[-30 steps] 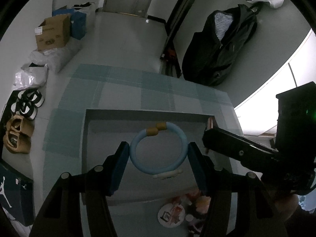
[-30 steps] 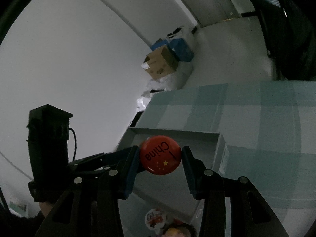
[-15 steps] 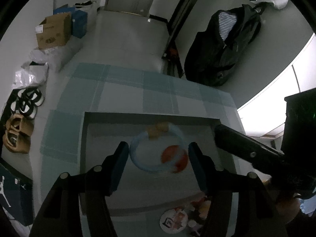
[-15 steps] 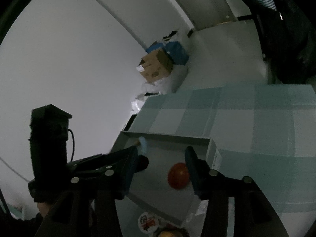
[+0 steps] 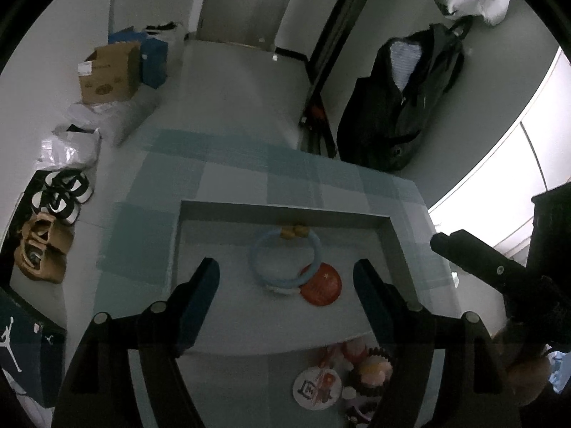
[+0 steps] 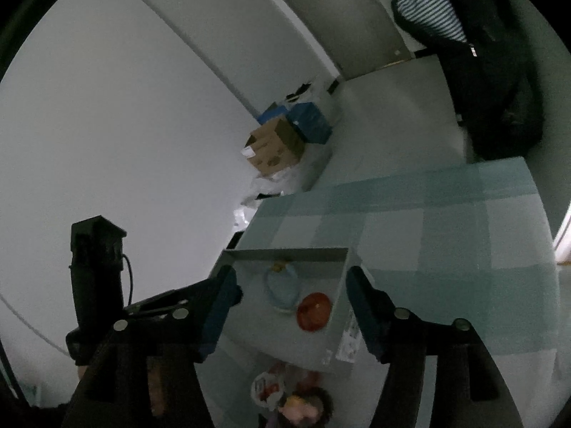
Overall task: Organize jewelry
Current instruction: 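Move both tools back from the box to the remaining items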
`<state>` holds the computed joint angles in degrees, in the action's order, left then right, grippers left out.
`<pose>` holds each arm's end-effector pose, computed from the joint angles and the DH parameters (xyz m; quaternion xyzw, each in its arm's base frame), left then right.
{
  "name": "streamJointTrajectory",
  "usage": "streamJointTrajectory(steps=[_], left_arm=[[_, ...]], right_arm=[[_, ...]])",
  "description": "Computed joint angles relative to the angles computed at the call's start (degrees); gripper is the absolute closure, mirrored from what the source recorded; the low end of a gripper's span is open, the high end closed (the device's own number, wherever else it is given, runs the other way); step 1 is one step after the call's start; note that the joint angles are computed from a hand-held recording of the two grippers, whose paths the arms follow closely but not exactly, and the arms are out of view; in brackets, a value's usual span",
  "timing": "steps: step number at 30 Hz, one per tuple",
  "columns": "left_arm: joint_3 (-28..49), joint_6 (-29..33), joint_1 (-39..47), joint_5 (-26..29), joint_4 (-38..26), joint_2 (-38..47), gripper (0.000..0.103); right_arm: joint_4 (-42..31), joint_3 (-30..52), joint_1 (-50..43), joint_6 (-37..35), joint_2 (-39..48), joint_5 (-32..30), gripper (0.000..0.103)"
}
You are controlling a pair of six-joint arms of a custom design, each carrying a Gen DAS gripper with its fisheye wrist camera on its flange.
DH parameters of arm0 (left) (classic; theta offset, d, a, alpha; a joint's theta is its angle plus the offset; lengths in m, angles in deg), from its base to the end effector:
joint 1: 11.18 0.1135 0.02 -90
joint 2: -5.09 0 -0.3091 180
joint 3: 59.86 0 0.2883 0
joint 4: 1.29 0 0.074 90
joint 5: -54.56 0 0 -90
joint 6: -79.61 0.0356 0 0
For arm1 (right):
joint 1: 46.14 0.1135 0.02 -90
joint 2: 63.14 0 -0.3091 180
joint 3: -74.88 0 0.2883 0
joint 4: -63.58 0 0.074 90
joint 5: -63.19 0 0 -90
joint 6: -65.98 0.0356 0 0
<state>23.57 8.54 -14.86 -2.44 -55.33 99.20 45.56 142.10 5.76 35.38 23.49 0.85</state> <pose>0.3678 -0.0431 0.2745 0.2443 0.9052 -0.2468 0.2447 0.2336 0.2712 0.2621 0.1626 0.8618 0.2341 0.4196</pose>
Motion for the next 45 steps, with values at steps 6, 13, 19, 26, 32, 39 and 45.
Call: streamJointTrajectory(steps=[6,13,19,26,32,39,45], left_arm=[[-2.7,-0.8,2.4,0.9,1.0,-3.2,0.029],[-4.7,-0.1,4.3,1.1,-1.1,-6.0,0.029],[-9.5,0.2,4.9,0.0,1.1,-9.4,0.029],[-12.4,0.0,3.6,-3.2,1.0,-10.3,0.029],[-13.9,1.7,4.9,-4.1,1.3,-11.2,0.029],[-14.0,2.7,5.5,-6.4,0.6,-8.8,0.029],[-13.2,2.5,5.5,-7.2,0.0,-7.3,0.029]], right_arm=[[-2.9,-0.6,3.4,1.9,-1.9,4.7,0.033],[-7.2,-0.2,7.8,4.3,-2.9,9.1,0.027],[-9.3,-0.3,10.7,7.2,-3.0,10.4,0.025],[-12.5,0.5,13.8,12.2,-1.0,10.2,0.019],[-16.1,2.6,14.6,13.3,2.7,6.8,0.019],[-18.6,6.2,13.7,10.8,7.8,3.4,0.019],[-21.6,9.4,12.9,9.2,11.7,2.8,0.019]])
